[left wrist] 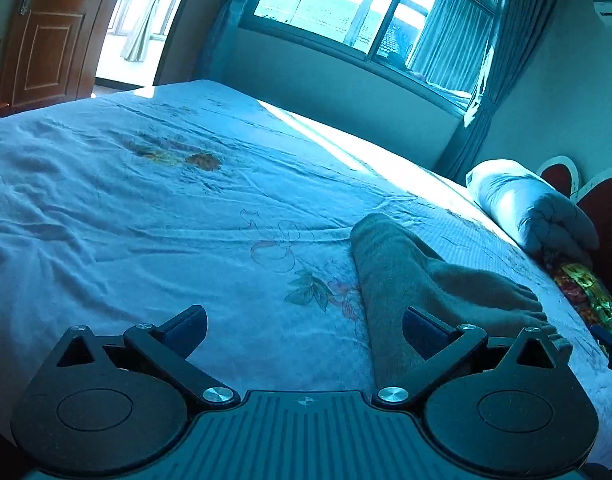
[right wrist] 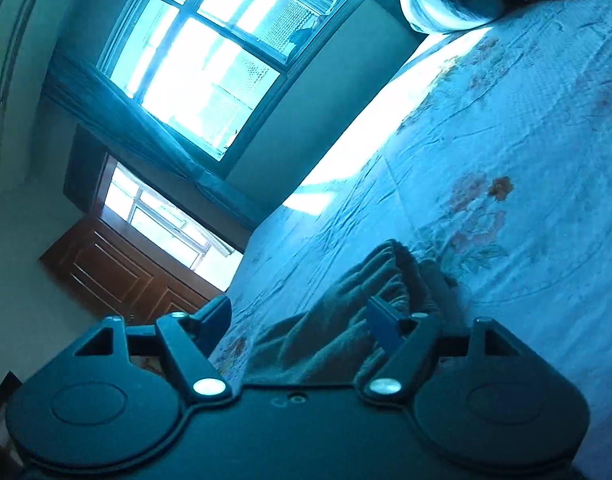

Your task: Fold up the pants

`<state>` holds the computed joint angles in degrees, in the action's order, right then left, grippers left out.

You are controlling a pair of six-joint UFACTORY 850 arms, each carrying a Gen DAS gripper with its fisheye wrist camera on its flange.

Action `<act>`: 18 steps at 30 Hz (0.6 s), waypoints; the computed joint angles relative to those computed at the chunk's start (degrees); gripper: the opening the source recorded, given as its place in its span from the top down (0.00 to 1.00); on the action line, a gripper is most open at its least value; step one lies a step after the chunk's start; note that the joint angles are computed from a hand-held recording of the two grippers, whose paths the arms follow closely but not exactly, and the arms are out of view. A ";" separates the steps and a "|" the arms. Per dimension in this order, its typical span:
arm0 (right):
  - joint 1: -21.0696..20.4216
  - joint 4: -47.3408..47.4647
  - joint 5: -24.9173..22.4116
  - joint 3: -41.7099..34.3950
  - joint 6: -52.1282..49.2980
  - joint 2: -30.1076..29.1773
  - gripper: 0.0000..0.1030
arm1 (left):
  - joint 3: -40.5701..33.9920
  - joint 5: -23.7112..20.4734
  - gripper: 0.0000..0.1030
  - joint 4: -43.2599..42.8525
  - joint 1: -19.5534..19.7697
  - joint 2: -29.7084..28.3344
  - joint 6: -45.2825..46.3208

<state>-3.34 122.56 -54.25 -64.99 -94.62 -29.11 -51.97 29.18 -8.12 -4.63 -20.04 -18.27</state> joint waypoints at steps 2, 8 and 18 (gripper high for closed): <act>1.78 -2.94 0.62 -3.63 3.17 -2.44 0.34 | -4.02 -1.08 0.00 7.81 0.50 -2.38 -7.14; 3.62 -11.40 13.30 -9.22 10.41 -7.55 0.62 | -16.29 -13.96 0.00 10.16 -0.92 -13.20 -5.82; -4.66 -18.88 4.92 -8.59 17.16 -6.92 0.13 | -17.98 1.75 0.00 62.27 5.36 -14.46 -58.01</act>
<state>-8.00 103.68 -49.33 -73.58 -77.46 -36.03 -69.95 30.93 54.16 0.74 -34.51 -76.28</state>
